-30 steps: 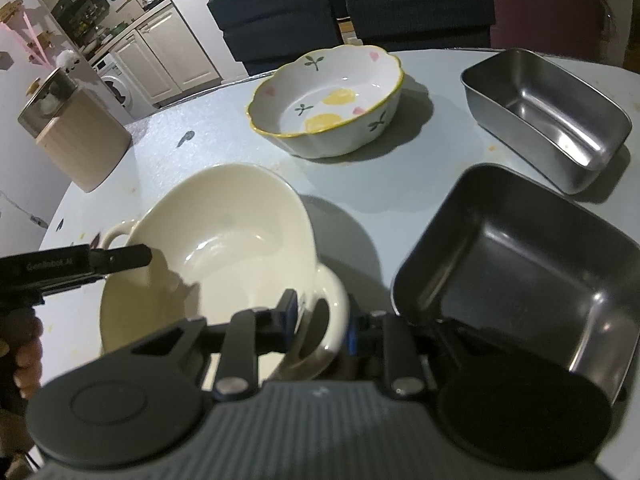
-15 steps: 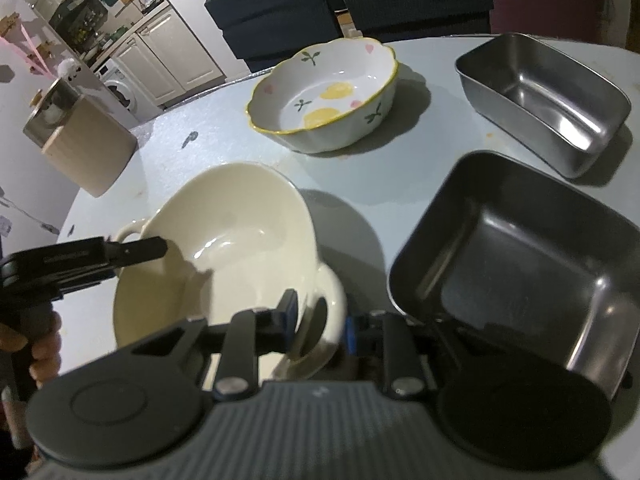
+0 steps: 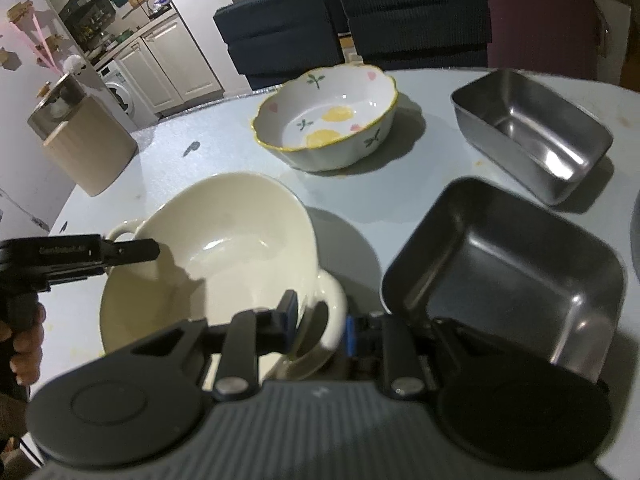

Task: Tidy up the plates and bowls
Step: 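Carry the held cream bowl with both tools above the table, then lower the cream bowl onto the table and open both tools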

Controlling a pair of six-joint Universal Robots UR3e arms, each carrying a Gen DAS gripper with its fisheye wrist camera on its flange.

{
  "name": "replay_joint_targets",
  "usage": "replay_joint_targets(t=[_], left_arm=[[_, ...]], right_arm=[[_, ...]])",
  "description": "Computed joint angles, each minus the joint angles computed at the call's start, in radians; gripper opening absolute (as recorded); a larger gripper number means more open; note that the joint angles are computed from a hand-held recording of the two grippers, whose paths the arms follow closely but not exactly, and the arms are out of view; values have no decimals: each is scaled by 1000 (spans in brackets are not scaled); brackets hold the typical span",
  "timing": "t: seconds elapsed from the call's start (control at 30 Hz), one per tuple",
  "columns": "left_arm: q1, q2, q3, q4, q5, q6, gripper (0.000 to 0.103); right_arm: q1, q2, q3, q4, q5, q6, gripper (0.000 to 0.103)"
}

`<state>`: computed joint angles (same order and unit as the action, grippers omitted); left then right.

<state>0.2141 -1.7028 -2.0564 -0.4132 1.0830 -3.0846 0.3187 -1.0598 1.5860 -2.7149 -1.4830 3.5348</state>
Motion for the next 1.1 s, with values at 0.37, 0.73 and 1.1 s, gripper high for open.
replay_joint_targets(t=[0.37, 0.73, 1.1], left_arm=[[103, 356, -142, -212, -90, 137, 27], [318, 783, -221, -697, -199, 403, 25], [646, 1081, -195, -1376, -253, 882, 25]], right_arm=[[49, -165, 146, -92, -54, 17, 27], [114, -319, 287, -148, -83, 80, 25], [224, -380, 341, -88, -133, 139, 25]])
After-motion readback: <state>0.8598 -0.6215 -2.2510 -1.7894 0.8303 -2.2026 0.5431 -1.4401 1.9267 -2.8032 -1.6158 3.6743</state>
